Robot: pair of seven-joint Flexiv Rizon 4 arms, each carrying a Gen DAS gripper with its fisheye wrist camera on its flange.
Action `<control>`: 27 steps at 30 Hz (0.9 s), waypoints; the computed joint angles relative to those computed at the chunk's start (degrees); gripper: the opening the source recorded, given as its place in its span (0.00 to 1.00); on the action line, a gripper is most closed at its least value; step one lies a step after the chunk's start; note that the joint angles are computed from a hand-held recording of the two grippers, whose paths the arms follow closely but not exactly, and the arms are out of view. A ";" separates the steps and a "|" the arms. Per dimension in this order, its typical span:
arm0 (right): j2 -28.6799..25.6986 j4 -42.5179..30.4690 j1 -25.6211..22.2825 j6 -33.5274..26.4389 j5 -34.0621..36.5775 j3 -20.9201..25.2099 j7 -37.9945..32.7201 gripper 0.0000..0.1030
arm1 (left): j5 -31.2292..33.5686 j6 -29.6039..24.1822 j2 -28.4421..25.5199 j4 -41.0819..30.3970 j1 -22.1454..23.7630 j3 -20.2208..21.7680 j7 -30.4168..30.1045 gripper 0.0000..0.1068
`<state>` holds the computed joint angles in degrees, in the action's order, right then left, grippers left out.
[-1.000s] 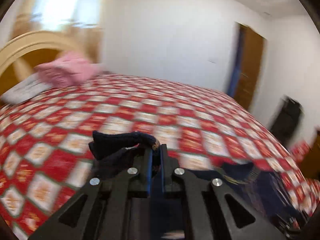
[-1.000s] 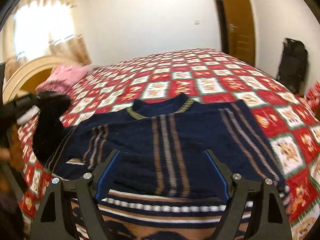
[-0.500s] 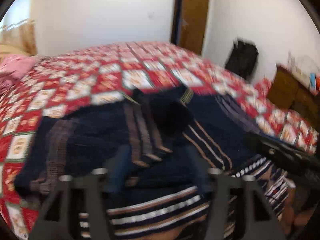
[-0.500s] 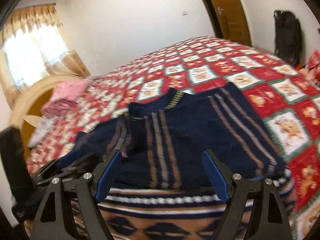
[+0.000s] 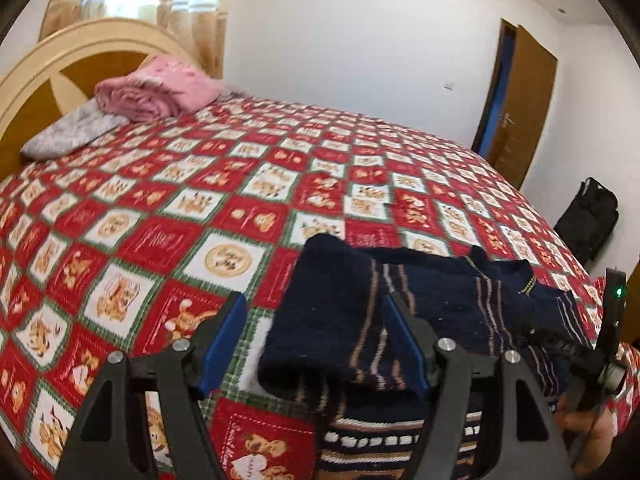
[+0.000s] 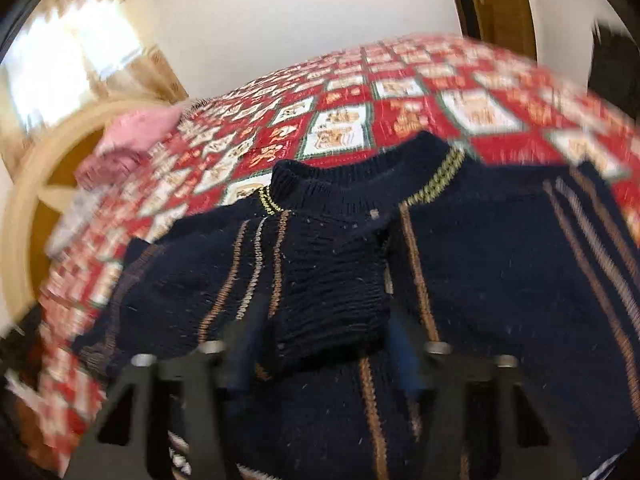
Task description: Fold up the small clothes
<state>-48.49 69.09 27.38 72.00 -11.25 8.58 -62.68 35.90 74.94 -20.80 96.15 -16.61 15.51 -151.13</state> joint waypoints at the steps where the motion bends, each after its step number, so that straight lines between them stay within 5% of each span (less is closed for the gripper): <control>1: -0.42 -0.93 -0.38 -1.06 0.59 0.89 -1.42 0.24 | -0.08 -0.15 -0.35 -0.26 -0.04 -0.09 -0.13 0.68; 6: -0.27 -1.44 -0.64 -0.54 0.17 1.72 -5.00 0.16 | 0.09 0.19 -0.79 -0.45 -0.10 0.04 -0.83 0.68; 17: 11.14 9.23 -6.60 7.26 -1.54 2.56 -16.30 0.15 | 3.65 -1.56 -0.44 -3.42 -0.78 -0.07 -0.79 0.68; 21: 11.80 12.84 -6.75 5.60 -2.10 -3.55 -11.60 0.15 | 0.86 -0.80 -2.60 -5.08 0.14 -2.26 2.73 0.68; 25: 7.56 10.29 -13.44 -1.41 4.78 4.63 -14.23 0.16 | -3.43 -1.49 -5.59 -6.97 -0.07 -3.95 7.95 0.68; 27: 7.80 12.54 -12.40 3.80 5.70 2.95 -13.47 0.17 | -5.92 -2.14 -6.65 -7.41 -0.37 -4.60 10.80 0.68</control>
<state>-40.69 81.62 14.98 75.80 -5.55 11.54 -76.14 29.99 72.80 -27.45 88.74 -16.98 10.92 -140.33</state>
